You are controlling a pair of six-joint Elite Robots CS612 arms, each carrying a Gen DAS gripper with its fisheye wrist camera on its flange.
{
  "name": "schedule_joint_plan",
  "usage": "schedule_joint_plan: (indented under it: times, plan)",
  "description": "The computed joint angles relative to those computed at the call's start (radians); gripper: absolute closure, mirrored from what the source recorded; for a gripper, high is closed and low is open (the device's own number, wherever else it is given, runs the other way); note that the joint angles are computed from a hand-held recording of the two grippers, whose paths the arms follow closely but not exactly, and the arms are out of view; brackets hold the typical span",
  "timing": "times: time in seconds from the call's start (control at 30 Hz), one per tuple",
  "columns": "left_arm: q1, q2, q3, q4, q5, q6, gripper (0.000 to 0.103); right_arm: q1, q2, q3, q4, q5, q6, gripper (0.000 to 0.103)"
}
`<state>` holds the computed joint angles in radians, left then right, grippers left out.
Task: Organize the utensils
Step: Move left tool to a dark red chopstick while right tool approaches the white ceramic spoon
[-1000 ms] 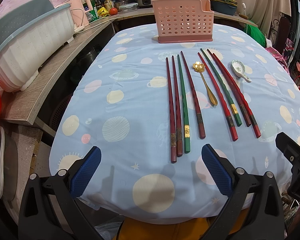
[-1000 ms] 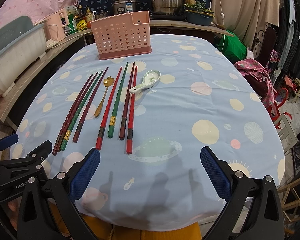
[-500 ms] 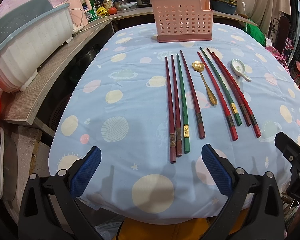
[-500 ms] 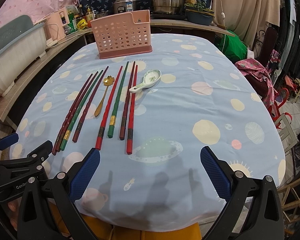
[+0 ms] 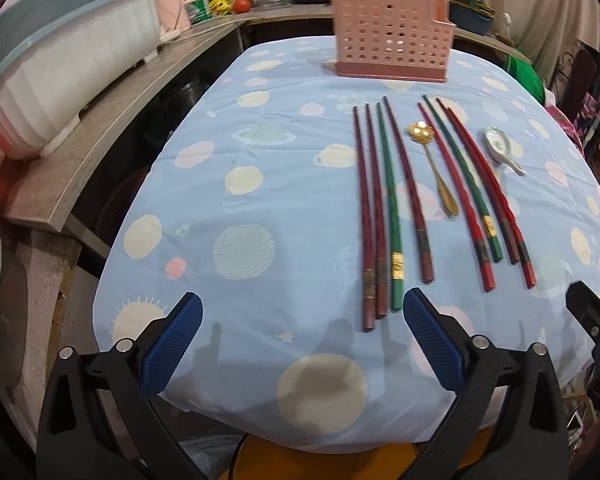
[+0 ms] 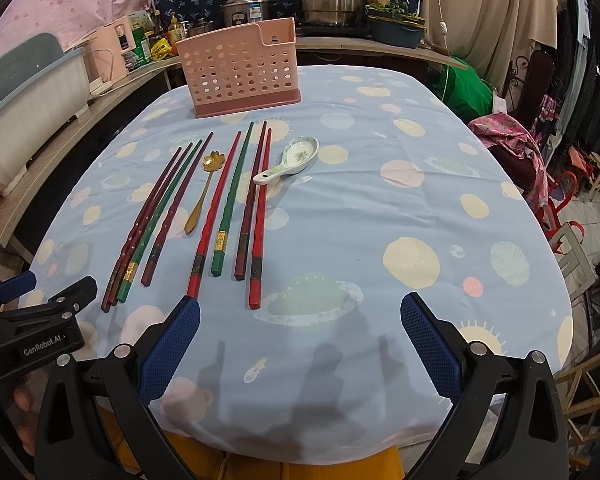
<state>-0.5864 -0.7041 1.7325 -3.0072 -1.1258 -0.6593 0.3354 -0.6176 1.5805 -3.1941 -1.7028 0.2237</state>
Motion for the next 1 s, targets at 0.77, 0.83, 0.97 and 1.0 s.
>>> schedule_joint_plan:
  times: [0.77,0.83,0.97,1.0]
  plan:
    - [0.035,0.046,-0.067,0.029,-0.059,0.028,0.011,-0.015,0.003,-0.030,0.069,0.018,0.011,0.007]
    - [0.036,0.048,-0.071,0.030,-0.063,0.032,0.012,-0.015,0.004,-0.034,0.072,0.020,0.009,0.007]
    - [0.041,0.054,-0.078,0.037,-0.086,0.029,0.016,-0.017,0.008,-0.041,0.074,0.024,0.007,0.007]
    - [0.043,0.055,-0.079,0.035,-0.090,0.030,0.018,-0.017,0.009,-0.043,0.071,0.026,0.007,0.007]
